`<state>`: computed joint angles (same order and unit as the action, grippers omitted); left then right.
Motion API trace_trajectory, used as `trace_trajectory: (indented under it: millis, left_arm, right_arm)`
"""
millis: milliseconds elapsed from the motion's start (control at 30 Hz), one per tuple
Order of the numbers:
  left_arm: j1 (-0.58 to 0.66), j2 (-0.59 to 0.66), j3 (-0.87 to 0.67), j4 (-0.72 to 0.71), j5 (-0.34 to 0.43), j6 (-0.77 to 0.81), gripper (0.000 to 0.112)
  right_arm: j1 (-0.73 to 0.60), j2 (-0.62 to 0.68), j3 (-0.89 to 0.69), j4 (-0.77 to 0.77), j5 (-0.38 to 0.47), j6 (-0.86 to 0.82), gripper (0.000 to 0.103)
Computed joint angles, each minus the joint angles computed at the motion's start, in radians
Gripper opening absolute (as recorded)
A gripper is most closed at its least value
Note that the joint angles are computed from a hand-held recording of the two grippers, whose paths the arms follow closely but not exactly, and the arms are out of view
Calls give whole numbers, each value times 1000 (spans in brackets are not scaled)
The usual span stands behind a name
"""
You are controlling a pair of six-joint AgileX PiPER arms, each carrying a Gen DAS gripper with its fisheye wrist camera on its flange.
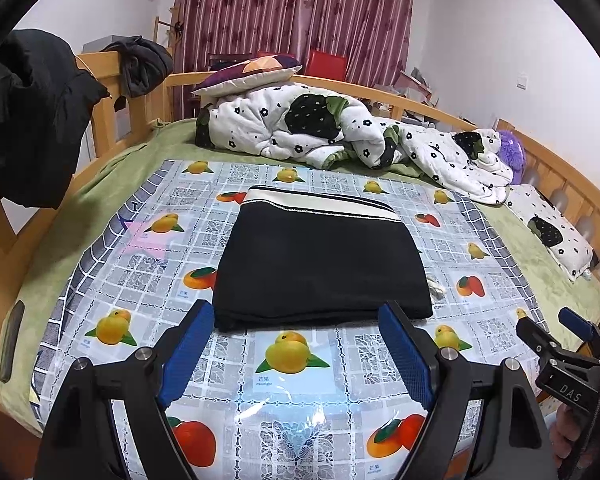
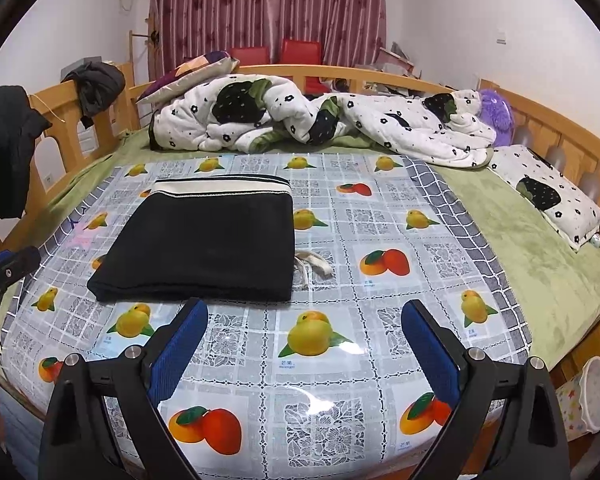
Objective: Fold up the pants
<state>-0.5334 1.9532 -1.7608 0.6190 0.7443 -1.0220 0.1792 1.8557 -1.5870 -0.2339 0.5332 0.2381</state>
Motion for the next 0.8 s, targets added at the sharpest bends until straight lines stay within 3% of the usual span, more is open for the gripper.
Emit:
trace_trajectory:
  millis: [800]
  left_arm:
    - [-4, 2, -4, 4, 9, -3, 83]
  right_arm:
    - [4, -2, 8, -8, -7, 0, 96]
